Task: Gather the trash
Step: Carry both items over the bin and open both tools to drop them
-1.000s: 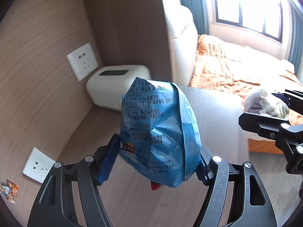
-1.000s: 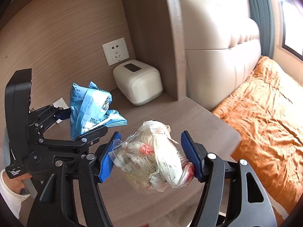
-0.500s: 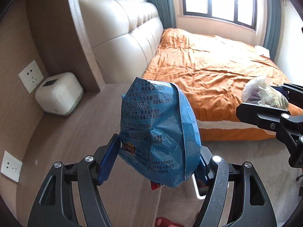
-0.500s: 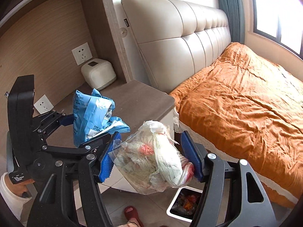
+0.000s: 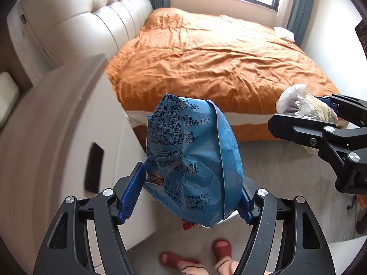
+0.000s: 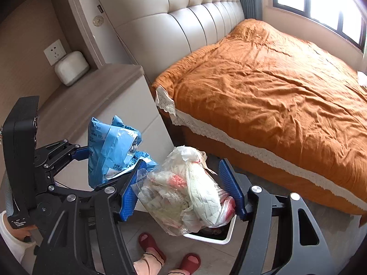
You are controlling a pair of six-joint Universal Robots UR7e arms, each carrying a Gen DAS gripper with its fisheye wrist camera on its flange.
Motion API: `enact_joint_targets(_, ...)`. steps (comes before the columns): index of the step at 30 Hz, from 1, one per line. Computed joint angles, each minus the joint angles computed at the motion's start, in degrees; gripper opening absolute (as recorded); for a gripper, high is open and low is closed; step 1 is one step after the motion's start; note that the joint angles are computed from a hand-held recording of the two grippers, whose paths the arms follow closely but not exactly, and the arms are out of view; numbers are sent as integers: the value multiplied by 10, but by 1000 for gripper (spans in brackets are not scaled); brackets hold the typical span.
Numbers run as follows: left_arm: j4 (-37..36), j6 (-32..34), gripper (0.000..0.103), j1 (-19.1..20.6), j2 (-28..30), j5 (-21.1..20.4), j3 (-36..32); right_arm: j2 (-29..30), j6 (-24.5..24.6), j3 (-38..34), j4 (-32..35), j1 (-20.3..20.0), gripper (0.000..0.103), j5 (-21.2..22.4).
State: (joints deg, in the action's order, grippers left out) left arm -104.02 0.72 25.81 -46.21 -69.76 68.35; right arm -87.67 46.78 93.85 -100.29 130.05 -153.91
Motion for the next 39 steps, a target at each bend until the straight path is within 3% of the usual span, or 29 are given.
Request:
enact_joint_targets(5, -44, 0, 69, 14, 15, -33, 80, -66, -20, 111, -70, -63, 66, 26)
enact_joint_targets(12, -132, 8, 69, 42, 56, -66, 180, -129, -183, 286, -317, -199, 66, 94)
enact_joint_targets(17, -184, 25, 69, 65, 97, -75, 223, -128, -292, 382, -492, -302, 66, 146)
enact_joint_targets(22, -225, 48, 71, 88, 129, -74, 255, -95, -361, 442, -632, -381, 67, 179)
enact_joint_targets(23, -226, 49, 75, 91, 135, -76, 255, -85, -374, 453, -664, -396, 71, 184)
enact_joint_targets(24, -230, 52, 87, 95, 141, -78, 257, -83, -385, 460, -681, -410, 90, 196)
enact_joint_targets(25, -233, 52, 93, 98, 147, -73, 260, -79, -396, 468, -697, -427, 100, 214)
enact_joint_targets(27, -239, 58, 97, 103, 156, -69, 264, -61, -417, 480, -744, -445, 98, 214)
enact_joint_targets(32, -258, 78, 97, 113, 160, -78, 282, -40, -415, 493, -782, -471, 98, 222)
enact_joint_targets(39, -253, 76, 97, 112, 144, -91, 290, -58, -380, 485, -723, -450, 98, 202)
